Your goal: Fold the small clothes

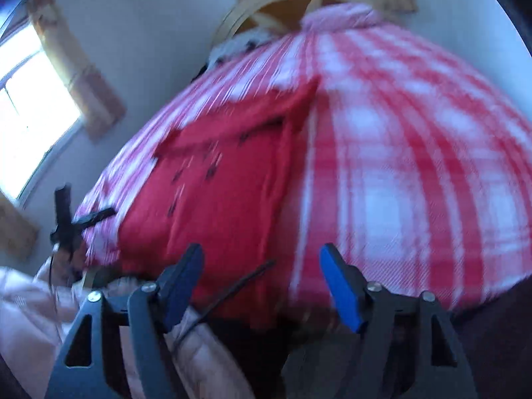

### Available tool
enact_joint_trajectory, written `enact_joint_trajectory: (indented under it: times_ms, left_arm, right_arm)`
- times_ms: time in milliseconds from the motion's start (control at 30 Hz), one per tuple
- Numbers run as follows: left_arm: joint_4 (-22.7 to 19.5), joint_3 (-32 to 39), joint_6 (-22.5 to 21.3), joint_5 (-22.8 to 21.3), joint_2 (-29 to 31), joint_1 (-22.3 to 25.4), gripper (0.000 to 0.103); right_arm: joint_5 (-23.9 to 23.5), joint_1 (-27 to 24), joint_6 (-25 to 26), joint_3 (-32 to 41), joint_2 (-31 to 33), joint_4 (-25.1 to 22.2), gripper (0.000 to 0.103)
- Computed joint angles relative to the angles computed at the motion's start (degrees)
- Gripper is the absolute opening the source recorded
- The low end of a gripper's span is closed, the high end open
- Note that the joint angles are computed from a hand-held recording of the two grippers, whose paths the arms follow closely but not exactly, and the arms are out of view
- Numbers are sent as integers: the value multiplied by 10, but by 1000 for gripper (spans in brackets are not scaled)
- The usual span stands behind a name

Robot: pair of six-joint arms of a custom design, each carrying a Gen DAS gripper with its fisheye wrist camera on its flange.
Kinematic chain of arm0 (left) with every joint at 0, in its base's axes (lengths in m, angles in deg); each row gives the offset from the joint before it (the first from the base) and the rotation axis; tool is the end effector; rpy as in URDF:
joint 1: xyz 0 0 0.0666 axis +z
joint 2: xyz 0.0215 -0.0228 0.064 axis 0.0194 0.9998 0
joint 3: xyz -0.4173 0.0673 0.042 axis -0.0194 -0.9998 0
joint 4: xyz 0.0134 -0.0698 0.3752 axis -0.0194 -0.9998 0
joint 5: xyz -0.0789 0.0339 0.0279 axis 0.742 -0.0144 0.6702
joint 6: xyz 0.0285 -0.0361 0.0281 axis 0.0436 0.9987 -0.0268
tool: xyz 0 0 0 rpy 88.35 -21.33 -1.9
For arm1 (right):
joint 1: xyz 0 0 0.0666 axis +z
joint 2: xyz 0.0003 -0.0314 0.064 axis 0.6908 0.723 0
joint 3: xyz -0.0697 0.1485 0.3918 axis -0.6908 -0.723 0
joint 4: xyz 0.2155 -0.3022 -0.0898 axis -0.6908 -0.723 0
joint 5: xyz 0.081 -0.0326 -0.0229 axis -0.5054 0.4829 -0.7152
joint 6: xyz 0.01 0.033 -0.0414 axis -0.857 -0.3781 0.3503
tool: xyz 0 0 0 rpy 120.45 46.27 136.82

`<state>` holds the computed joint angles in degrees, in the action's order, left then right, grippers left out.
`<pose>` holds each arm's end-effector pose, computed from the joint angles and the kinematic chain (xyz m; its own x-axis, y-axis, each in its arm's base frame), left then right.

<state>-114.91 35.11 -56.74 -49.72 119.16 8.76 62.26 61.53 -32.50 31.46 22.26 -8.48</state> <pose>0.6741 0.0680 0.4060 -0.6576 0.3774 -0.6520 0.6456 0.7283 -0.2296 0.4596 0.1458 0.4451 -0.7047 0.3262 -0.6301 0.1098 0.9275 0.3574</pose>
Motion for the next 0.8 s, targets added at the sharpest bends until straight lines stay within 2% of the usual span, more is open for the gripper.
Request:
enact_joint_trajectory:
  times_ms: [67, 100, 133, 233, 267, 300, 333, 367, 400, 433, 467, 500, 567, 633, 667, 733, 800]
  left_arm:
    - [7, -30, -22, -6, -16, -3, 66]
    - [11, -39, -28, -12, -22, -6, 66]
    - [17, -47, -31, -11, -27, -7, 66]
    - [1, -49, -38, 3, -28, -7, 66]
    - [3, -51, -39, 5, -29, -7, 66]
    - [4, -57, -44, 9, -32, -5, 66]
    - [2, -62, -54, 10, -34, -3, 66]
    - [0, -66, -65, 9, -37, -2, 66]
    - [-3, -70, -78, 7, -40, 0, 66]
    - [-10, -69, -88, 5, -41, 2, 66]
    - [-19, -69, -96, 8, -41, 4, 66]
    - [-29, -68, -100, 15, -40, 6, 66]
    - [-38, -74, -96, 17, -41, 9, 66]
    - [-44, -78, -96, 15, -43, 8, 66]
    - [-57, -73, -103, 18, -41, 8, 66]
    - [-93, -67, -122, 30, -35, 10, 66]
    - [-88, -82, -131, 16, -39, 7, 66]
  right_arm:
    - [-20, 5, -2, -8, -13, -1, 47]
    - [-12, 8, -14, -21, -38, 13, 46]
    - [17, 12, -20, -28, -63, 19, 47]
    - [138, 36, -30, -49, -152, 19, 48]
    - [199, 51, -43, -61, -198, 21, 51]
    - [233, 57, -49, -65, -217, 21, 60]
    - [321, 85, -66, -61, -243, -7, 66]
    - [382, 105, -80, -47, -247, -49, 72]
    - [425, 120, -93, -27, -239, -97, 72]
    - [442, 130, -100, -13, -228, -135, 72]
    - [429, 133, -96, -11, -218, -144, 73]
    - [400, 131, -85, -18, -209, -127, 78]
    - [321, 113, -59, -43, -174, -66, 81]
    - [238, 85, -57, -57, -130, -20, 81]
    - [179, 65, -66, -60, -92, 4, 79]
    - [113, 43, -82, -63, -47, 19, 73]
    - [66, 37, -103, -67, -9, 25, 62]
